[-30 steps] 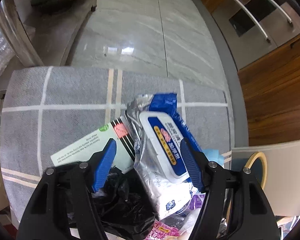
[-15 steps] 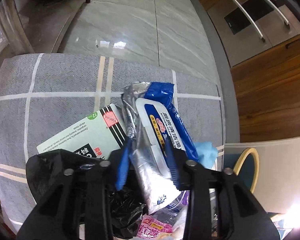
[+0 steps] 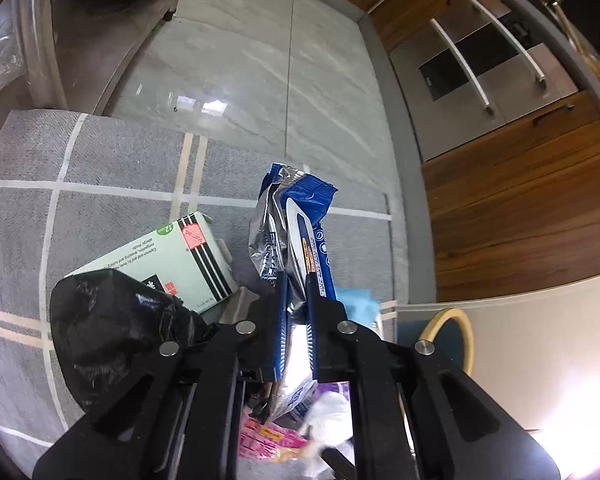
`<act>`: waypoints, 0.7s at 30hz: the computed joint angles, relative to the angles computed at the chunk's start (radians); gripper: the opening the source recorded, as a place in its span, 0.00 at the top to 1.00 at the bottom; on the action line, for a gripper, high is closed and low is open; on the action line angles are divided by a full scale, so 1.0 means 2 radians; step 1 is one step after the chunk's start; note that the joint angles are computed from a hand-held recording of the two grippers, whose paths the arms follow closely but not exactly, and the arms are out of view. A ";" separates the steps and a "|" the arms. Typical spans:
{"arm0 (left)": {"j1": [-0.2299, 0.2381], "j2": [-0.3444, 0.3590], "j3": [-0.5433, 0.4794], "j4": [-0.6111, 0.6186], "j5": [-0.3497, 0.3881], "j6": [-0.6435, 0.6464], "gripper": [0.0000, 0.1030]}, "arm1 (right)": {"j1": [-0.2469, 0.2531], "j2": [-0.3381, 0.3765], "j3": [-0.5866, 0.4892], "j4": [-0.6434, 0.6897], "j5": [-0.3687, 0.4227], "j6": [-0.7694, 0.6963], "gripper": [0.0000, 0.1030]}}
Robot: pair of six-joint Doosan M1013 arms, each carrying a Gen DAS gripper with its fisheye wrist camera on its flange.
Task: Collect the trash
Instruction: 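Grasp the silver-blue snack wrapper with the left gripper and lift it, then drop the wrapper into the bin with the left gripper while the right gripper drops white tissue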
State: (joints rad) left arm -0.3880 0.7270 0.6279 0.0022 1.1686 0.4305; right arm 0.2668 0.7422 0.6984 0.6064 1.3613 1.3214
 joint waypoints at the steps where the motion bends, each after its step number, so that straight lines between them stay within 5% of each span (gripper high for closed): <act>1: -0.001 -0.004 0.005 0.004 -0.006 -0.003 0.93 | 0.000 0.001 0.000 0.001 0.004 0.000 0.84; 4: -0.004 -0.011 0.009 0.015 -0.019 -0.011 0.93 | -0.001 -0.002 0.004 0.016 0.004 -0.001 0.92; 10: -0.013 -0.033 0.029 0.045 -0.055 -0.036 0.93 | -0.009 -0.018 0.017 0.037 -0.003 -0.014 0.93; 21: -0.039 -0.040 0.004 0.103 -0.063 -0.012 0.93 | -0.027 -0.055 0.040 0.042 -0.038 -0.046 0.93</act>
